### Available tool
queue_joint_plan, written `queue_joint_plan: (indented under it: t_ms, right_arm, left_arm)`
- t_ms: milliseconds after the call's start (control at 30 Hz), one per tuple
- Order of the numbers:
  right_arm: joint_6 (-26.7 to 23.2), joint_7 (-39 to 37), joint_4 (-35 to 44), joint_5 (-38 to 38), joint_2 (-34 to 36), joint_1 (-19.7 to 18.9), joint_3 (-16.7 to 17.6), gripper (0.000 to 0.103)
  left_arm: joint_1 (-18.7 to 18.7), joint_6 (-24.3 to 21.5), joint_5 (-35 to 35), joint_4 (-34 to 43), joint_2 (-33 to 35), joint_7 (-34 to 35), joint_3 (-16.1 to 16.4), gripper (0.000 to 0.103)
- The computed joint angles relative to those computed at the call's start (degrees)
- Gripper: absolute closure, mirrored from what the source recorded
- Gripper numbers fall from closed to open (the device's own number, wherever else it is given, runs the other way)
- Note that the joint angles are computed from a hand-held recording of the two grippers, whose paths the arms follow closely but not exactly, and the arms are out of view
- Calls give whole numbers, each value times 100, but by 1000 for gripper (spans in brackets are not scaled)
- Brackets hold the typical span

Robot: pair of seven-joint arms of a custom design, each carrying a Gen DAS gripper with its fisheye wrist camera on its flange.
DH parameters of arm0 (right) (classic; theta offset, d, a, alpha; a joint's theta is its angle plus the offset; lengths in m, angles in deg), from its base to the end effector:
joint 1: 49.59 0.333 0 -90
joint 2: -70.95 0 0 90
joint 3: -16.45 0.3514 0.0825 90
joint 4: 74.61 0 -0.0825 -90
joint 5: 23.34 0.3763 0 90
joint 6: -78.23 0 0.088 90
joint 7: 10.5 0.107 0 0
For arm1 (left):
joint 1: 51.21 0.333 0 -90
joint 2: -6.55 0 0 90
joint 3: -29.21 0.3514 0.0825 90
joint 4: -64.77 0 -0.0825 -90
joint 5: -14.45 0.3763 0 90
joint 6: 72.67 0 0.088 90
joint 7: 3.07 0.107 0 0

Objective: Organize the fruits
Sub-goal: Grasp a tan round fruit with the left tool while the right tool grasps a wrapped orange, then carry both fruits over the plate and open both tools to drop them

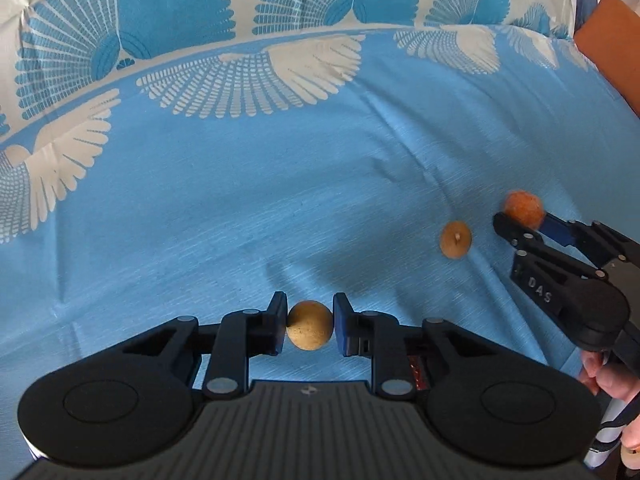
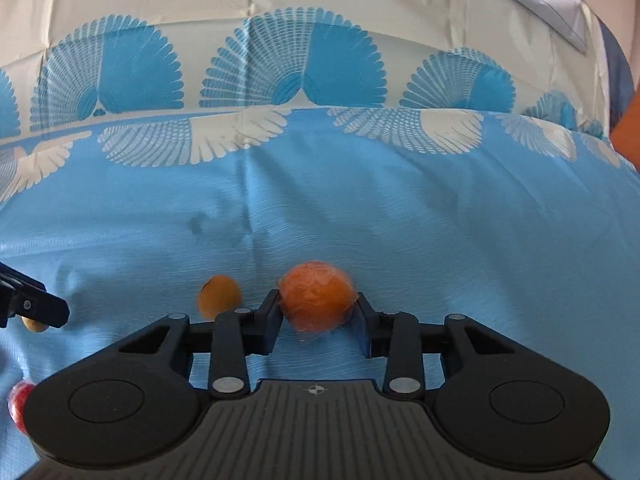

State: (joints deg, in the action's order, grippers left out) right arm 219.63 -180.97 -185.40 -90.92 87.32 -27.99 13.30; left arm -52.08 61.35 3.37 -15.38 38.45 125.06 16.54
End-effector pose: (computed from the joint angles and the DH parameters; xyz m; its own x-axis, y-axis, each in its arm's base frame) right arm 0.6045 0.2063 0.4025 -0.5140 -0.8574 0.0252 -0.5696 0.3192 -0.7574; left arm 0.7427 -0.1409 0.4647 -0.6751 -0.7376 0.0105 -0.6588 0.5964 -0.4586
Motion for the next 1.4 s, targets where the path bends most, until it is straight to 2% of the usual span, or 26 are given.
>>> queue_joint_plan:
  t_ms: [133, 333, 467, 600, 767, 967, 1200, 1400]
  right_arm:
    - [-426, 559, -491, -81, -661, 61, 95, 65]
    - [-948, 792, -1024, -67, -1699, 18, 691, 64]
    - [-1159, 706, -1120, 142, -2191, 80, 1128, 64]
    - [-1133, 326, -1017, 416, -2473, 222, 1490, 64]
    - [-889, -228, -713, 840, -2553, 474, 1840, 64]
    - [-830, -773, -151, 1149, -2302, 914, 2173, 64]
    - [-754, -1151, 445, 1346, -1845, 1485, 2242, 64]
    - [-1029, -1661, 940, 1364, -1528, 1913, 2119, 64]
  left_arm:
    - [220, -259, -273, -109, -375, -154, 10, 77]
    - [570, -365, -538, -867, -1519, -79, 243, 76]
    - [849, -615, -901, -1366, -2317, 130, 505, 76]
    - [1023, -766, -1042, -1891, -3064, 312, 878, 76]
    - [1239, -1060, -1005, -2419, -3791, 461, 1360, 76]
    - [1531, -1466, -1022, -2871, -4360, 693, 1861, 76]
    - [1816, -1711, -1238, -3158, -4753, 1022, 2302, 76]
    - [1953, -1819, -1555, -3249, -4908, 1300, 2537, 76]
